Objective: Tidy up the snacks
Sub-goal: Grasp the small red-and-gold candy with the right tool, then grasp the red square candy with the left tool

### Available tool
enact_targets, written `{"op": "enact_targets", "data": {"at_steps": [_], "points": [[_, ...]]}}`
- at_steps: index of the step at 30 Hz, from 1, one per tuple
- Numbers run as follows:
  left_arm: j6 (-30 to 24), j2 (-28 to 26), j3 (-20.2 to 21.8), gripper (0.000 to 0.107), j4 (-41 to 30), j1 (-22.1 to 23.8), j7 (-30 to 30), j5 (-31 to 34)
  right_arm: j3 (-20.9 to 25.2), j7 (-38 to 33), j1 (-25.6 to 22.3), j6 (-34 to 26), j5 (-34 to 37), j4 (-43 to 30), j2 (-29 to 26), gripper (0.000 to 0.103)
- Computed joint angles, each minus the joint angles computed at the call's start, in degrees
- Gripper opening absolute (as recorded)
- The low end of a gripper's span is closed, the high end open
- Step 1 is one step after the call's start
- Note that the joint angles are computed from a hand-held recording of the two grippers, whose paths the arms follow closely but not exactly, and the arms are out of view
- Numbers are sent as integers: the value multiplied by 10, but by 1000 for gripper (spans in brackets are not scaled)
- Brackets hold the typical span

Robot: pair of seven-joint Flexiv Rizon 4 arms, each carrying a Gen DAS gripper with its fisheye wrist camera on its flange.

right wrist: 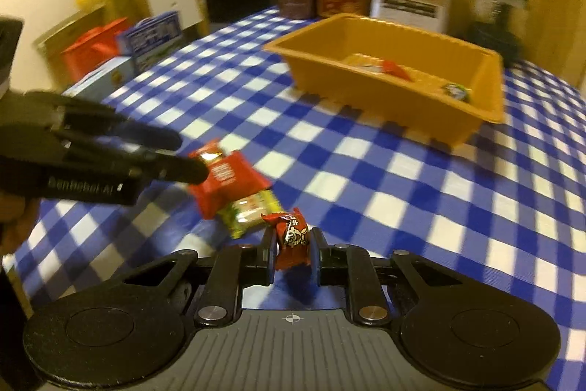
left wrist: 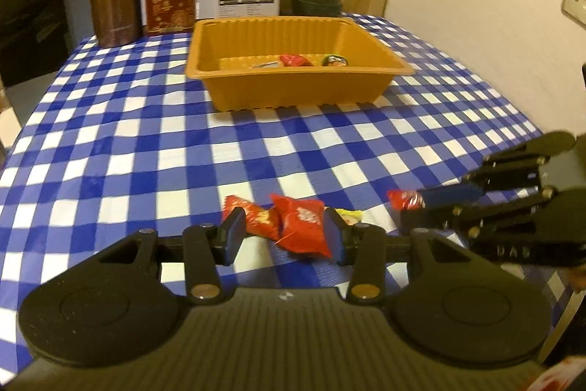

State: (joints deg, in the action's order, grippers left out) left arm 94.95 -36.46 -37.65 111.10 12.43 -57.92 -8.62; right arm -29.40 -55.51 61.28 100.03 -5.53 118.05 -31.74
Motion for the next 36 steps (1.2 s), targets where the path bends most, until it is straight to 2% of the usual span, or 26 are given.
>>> {"op": "enact_targets", "data": {"at_steps": [5,8,10,15,23,32,36], "points": [[-10,-9,24,41,-19,-32,20,7,-39,29,28,-8,15,6,-2,19],[-12,-9,57,41,-29,-64,26,6,-50,35,35,-5,15,8,-4,19],[-12,-7,87,38,-35,-88,28,5,-51,39,36,-5,16,6,-7,19],[-15,-6,103,27,-37,-102,37,-1,-50,46,34,-4,18,3,-10,19],[-17,0,110,21,-34,-109,43,-15,-58,56,39,-5,20,-1,-13,19],[-13,4,64,20,-20,-72,37,-27,-63,65,43,-4,22,-1,-13,19],[-14,5,58,20,-20,-67,32,-28,-61,66,41,-4,22,-3,-13,19]]}}
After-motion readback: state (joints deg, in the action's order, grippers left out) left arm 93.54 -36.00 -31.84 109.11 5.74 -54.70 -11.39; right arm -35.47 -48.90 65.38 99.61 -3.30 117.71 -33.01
